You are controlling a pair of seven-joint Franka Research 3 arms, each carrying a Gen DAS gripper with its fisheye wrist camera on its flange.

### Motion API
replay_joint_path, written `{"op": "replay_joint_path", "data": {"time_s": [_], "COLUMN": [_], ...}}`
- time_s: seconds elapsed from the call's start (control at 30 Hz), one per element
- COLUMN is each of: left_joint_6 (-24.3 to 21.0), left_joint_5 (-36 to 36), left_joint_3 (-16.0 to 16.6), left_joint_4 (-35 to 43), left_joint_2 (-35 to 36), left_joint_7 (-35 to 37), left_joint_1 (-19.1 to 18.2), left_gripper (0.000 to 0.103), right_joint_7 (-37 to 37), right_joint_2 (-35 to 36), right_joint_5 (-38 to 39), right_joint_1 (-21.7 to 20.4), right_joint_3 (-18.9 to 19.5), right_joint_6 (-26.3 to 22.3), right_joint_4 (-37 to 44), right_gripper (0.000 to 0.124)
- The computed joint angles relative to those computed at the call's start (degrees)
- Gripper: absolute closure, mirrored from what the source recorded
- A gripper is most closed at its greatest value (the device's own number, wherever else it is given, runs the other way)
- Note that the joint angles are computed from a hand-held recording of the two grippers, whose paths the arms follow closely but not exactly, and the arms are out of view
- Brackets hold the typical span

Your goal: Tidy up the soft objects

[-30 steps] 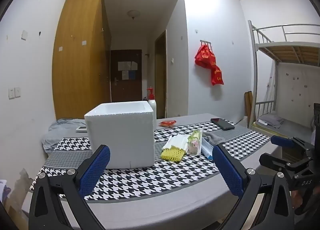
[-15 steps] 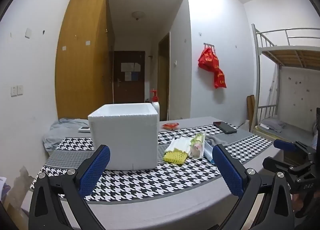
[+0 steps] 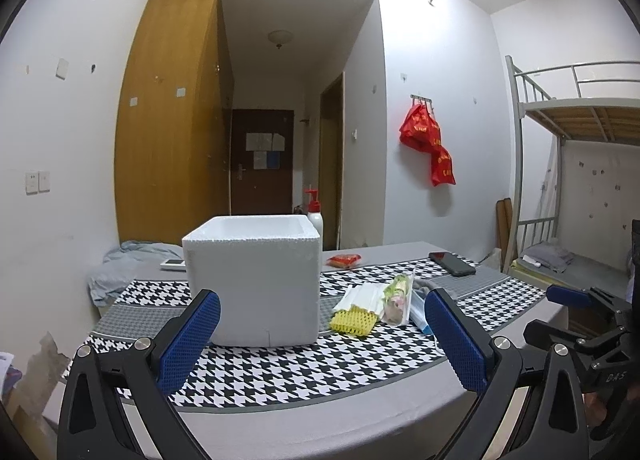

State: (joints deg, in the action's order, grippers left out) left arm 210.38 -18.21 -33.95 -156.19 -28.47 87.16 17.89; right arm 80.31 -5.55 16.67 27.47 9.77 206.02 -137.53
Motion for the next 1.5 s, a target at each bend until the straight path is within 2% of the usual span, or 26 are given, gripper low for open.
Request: {"op": "replay_joint_path", "data": {"time_s": [0.13, 0.47, 0.93, 1.03, 1.33, 1.5], "left_joint_6": [0.1, 0.1, -0.2, -0.4, -1.1, -1.2], "left_joint_5": [0.9, 0.2, -2.8, -3.9, -2.1, -2.0], "left_joint_3": [1.4, 1.7, 0.8, -0.6, 1.0, 0.3], "left_joint_4": [0.0, 0.5, 2.3, 2.4, 2.7, 2.9], "left_joint_2": [0.5, 1.1, 2.4, 2.0, 2.1, 2.0], "left_joint_7": [-0.3, 0.3, 2.2, 3.2, 2.1, 2.2], "left_joint_1": [-1.2, -1.5, -0.3, 0.7, -0.4, 0.2], "left_gripper": [0.001, 0.001, 0.001, 0.001, 0.001, 0.001], "right_joint_7": [0.1, 0.4, 0.7, 0.3, 0.0, -0.9], "right_joint_2": [0.0, 0.1, 0.9, 0.9, 0.6, 0.6], "right_joint_5": [-0.2, -0.6, -1.8, -1.6, -1.7, -0.4], "right_joint_1": [0.0, -0.1, -0.3, -0.4, -0.4, -0.5], "right_joint_3": [-0.1, -0.2, -0.5, -0.4, -0.4, -0.1], "right_joint_6": [0.3, 0.3, -1.4, -1.5, -1.6, -1.5], "right_joint_4": [-0.1, 0.0, 1.9, 2.1, 2.3, 2.5], "right_gripper": [0.021, 0.021, 0.021, 0.021, 0.021, 0.021]}}
